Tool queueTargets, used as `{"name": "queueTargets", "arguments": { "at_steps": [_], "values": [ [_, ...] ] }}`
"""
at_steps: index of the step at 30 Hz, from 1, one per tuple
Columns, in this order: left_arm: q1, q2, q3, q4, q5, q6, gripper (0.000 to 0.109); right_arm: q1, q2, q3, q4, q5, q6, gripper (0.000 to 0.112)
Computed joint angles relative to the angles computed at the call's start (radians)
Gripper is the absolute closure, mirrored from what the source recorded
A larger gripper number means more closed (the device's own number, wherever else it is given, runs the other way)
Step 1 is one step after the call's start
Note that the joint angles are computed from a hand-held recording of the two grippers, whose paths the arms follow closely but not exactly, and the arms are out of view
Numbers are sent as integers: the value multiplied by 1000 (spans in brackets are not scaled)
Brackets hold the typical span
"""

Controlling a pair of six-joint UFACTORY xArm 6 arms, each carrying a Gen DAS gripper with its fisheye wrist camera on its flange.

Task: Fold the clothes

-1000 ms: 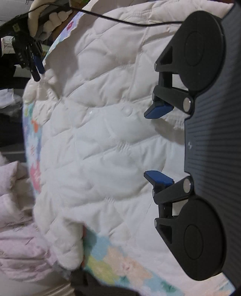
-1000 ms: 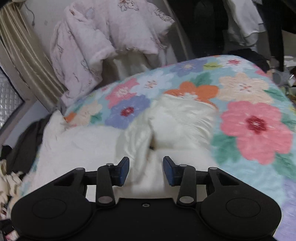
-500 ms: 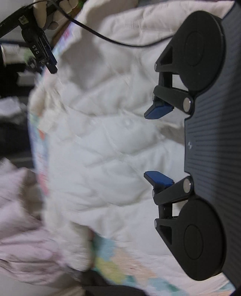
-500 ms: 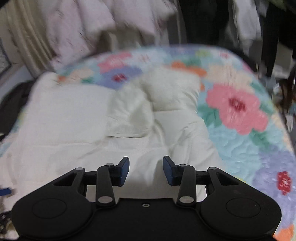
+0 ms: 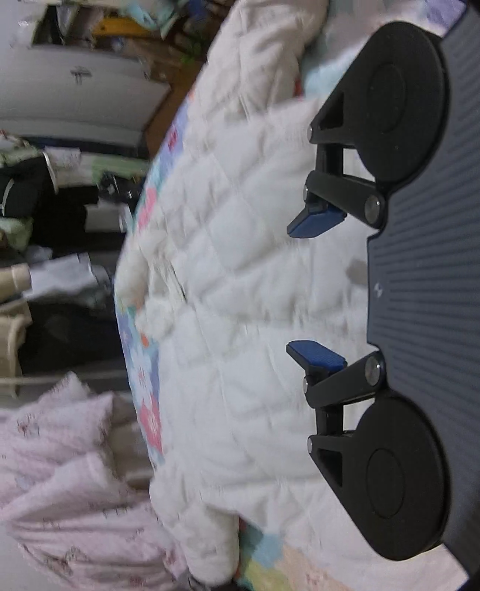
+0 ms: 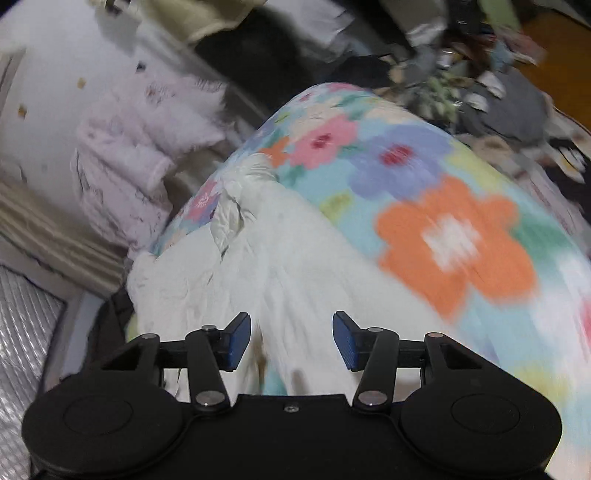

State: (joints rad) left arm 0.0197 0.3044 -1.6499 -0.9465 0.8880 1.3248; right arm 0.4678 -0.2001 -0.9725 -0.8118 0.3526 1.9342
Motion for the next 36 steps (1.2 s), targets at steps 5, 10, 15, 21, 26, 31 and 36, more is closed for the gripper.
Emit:
{"name": "queueTargets", "arguments": {
  "at_steps": [5, 10, 15, 21, 26, 31, 36],
  "values": [
    [-47, -120, 145, -84, 14, 255, 49, 338, -115, 103, -22, 446, 238, 57],
    [-101, -155, 187, -128, 39, 287, 51, 511, -139, 225, -121, 465, 671, 57],
    [-173, -199, 251, -82, -33, 399, 51, 570, -58, 202, -174, 571, 883, 55],
    [-170, -177, 218, 77, -34, 207, 48, 603, 83, 102, -285, 872, 1095, 39],
    [-156, -116, 147, 122, -33, 149, 48, 462, 116, 88, -396, 853, 947, 60],
    [-89, -5, -35, 92, 149, -24, 49, 346, 53, 79, -587, 842, 769, 95],
    [-118, 79, -134, 240, 158, -162, 48, 76, 59, -92, -921, 407, 716, 96]
  ]
}}
